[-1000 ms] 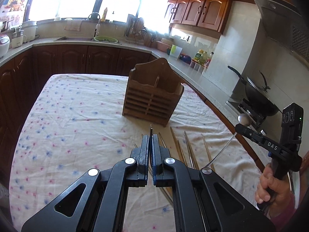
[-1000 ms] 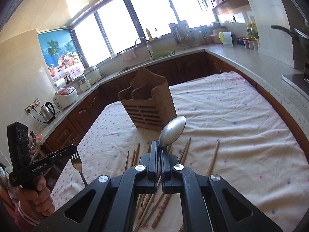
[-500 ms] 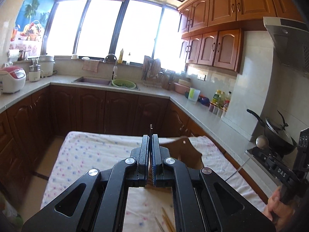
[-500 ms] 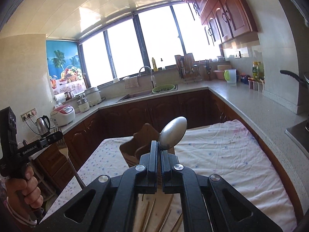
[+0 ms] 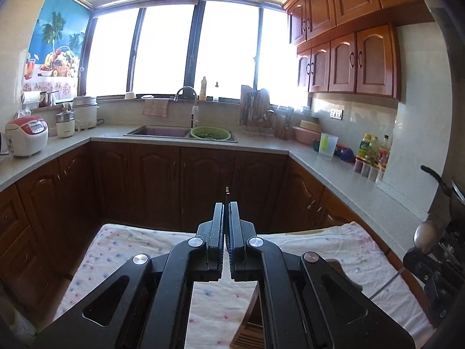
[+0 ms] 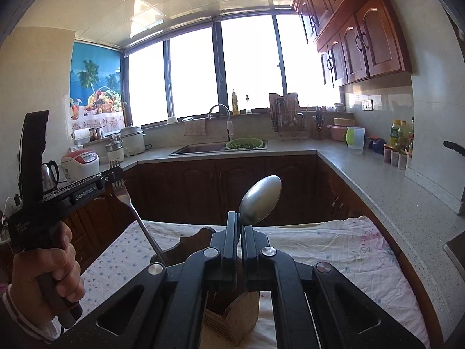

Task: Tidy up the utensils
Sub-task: 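Carry fork and spoon into the wooden holder and open both tools to release them, then move both open tools back down to the remaining chopsticks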

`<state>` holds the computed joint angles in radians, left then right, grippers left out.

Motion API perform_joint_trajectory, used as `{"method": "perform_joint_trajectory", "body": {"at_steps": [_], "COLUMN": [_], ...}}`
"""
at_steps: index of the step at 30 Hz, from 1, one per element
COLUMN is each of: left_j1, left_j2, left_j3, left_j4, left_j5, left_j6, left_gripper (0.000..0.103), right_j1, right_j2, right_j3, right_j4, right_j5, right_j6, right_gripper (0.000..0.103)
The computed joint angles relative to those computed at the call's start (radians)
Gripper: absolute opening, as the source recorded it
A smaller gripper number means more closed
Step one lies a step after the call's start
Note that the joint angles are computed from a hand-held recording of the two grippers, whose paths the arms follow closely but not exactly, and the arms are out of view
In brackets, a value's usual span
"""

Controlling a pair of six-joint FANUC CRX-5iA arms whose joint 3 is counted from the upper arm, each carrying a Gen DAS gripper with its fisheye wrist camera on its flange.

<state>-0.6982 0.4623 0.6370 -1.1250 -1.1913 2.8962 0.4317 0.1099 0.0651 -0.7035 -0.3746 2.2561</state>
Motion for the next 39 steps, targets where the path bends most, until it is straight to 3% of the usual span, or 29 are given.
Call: {"method": "perform_joint_trajectory", "body": {"at_steps": [10,12,14,21,28,31,33,35,37,39], "left_j1": [0.031,0.032,0.031,0.061,0.052,0.050,0.047,0.036,0.028,0.016], "left_j2": [0.047,0.053,0.074,0.078,0.062,0.061,0.054,0.046,0.036,0.018], "left_j3": [0.002,0.005,0.033,0.016,-0.003,0.000,-0.003,-0.008,-0.015,-0.033], "left_j4": [0.111,0.121,0.119,0.231,0.239,0.239,0.233,0.215,0.203,0.186], "left_j5": [0.049,0.059,0.047,0.103,0.098,0.088,0.080,0.068,0.056,0.044], "left_j6": [-0.098,-0.120,-0.144,-0.192,-0.161,-0.148,-0.134,-0.113,-0.097,-0.064], "left_gripper": [0.002,0.002,0.002,0.009,0.012,0.023,0.044,0.054,0.056,0.071], "right_j1": [0.027,0.017,-0.012,-0.005,-0.018,-0.039,-0.045,-0.065,-0.092,-0.115], "right_j2": [0.119,0.124,0.136,0.144,0.146,0.155,0.155,0.157,0.157,0.154], "right_j3": [0.029,0.032,0.068,0.074,0.082,0.107,0.110,0.120,0.131,0.135], "right_j4": [0.169,0.173,0.112,0.112,0.087,0.046,0.044,0.009,-0.039,-0.073], "right_j5": [-0.073,-0.068,-0.130,-0.120,-0.138,-0.182,-0.185,-0.206,-0.232,-0.252], "right_j6": [-0.109,-0.109,-0.065,-0.063,-0.005,-0.012,-0.040,-0.050,-0.051,-0.061], "right_gripper": [0.002,0.003,0.003,0.003,0.004,0.008,0.012,0.032,0.041,0.044]}}
